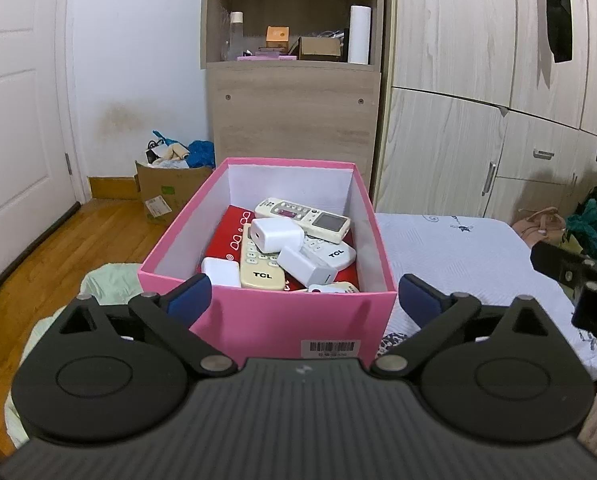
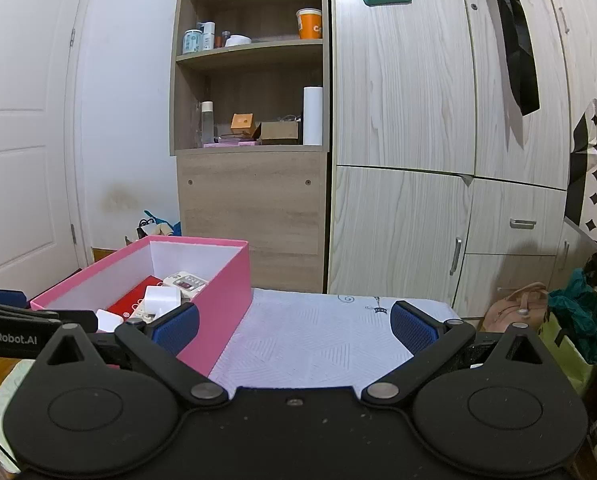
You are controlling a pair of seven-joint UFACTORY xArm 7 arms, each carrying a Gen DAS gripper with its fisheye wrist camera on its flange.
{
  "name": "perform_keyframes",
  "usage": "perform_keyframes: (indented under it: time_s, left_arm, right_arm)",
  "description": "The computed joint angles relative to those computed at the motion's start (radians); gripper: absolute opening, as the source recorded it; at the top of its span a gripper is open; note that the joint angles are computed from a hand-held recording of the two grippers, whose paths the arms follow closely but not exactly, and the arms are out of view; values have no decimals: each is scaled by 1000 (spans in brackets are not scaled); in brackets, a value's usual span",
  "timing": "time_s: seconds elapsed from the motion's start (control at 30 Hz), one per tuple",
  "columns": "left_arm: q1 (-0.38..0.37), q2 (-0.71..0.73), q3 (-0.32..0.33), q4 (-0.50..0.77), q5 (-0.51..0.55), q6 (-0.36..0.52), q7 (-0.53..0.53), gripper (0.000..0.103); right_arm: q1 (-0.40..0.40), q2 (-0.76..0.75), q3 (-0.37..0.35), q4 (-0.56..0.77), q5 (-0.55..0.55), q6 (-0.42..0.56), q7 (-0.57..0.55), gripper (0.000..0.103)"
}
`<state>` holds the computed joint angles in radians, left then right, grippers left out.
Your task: Organize rigid objects
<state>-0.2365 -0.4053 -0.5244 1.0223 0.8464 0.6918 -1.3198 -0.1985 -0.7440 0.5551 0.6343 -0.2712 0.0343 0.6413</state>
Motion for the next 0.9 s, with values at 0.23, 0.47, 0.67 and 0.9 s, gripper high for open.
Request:
perform_keyframes:
  time_s: [0.23,0.47,0.67,0.9]
  left_arm:
    - [8,1,-9,-2,18,9,-33,103]
    - [2,0,-7,-3,22,18,-48,103]
    - [-2,0,-3,-4,24,19,-53,103]
    - [-6,4,-1,-1,27,21,-54,103]
  right_arm:
    - [-20,-1,16,4,-1,5,18,103]
    - [-28,-3,24,7,-9,12,34,103]
    - [-32,-1,25,9,-13,17,48,103]
    - [-30,-1,22,6,-21,19,53,103]
